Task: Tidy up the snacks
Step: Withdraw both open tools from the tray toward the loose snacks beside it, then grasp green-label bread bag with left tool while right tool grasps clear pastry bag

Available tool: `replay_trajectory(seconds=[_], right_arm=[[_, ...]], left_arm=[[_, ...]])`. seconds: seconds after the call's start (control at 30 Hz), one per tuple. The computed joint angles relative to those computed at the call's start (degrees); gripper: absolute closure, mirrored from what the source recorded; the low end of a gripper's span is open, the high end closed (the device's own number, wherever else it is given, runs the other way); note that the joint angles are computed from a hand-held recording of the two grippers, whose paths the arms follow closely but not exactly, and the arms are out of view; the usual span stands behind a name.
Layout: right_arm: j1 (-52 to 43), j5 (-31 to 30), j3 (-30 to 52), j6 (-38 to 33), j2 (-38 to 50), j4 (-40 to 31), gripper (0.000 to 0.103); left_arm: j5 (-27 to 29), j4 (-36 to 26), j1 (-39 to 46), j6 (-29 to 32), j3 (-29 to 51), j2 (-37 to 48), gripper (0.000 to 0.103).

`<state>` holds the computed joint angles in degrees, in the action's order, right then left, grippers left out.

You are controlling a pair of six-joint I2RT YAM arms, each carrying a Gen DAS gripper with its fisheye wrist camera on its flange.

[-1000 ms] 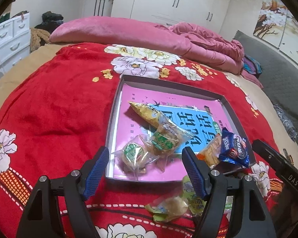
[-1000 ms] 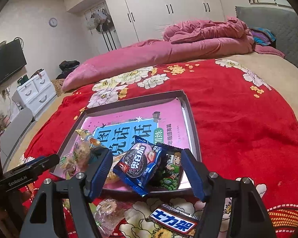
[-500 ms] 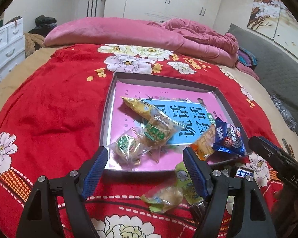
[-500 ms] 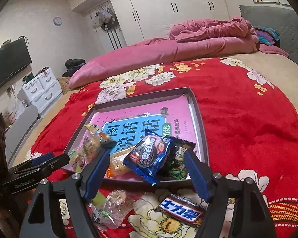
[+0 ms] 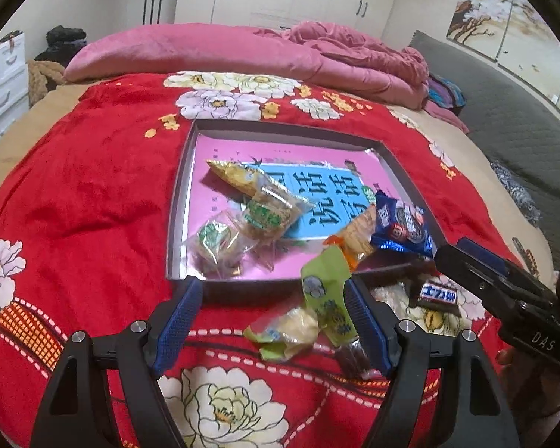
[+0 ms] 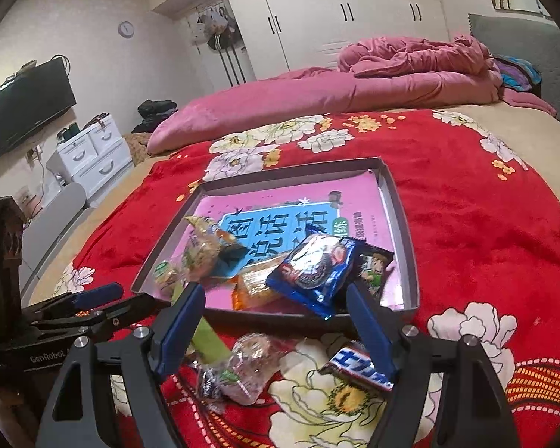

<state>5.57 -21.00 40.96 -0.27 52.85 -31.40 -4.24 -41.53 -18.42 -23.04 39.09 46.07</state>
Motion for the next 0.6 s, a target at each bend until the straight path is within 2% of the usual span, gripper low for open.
replay_trajectory(seconds=[0.2,0.47,0.6], right_arm=[[1.62,1.1,-0.47,0.36,-1.29,-1.58,0.025],[2.87,1.66,-0.96,0.37,-2.36,-4.17,0.025],[2.69,1.31,-1.17,0.25,-1.78,-6.12,0.025]], left_arm=[[1.21,-1.47,-0.3,0.31,-0.26,0.05,0.024],[-0.17,-2.96,-2.0,0.22,-0.3,1.67,0.024],[2.01,-2.85,-0.53,0.61,-0.62,3.38,0.024]])
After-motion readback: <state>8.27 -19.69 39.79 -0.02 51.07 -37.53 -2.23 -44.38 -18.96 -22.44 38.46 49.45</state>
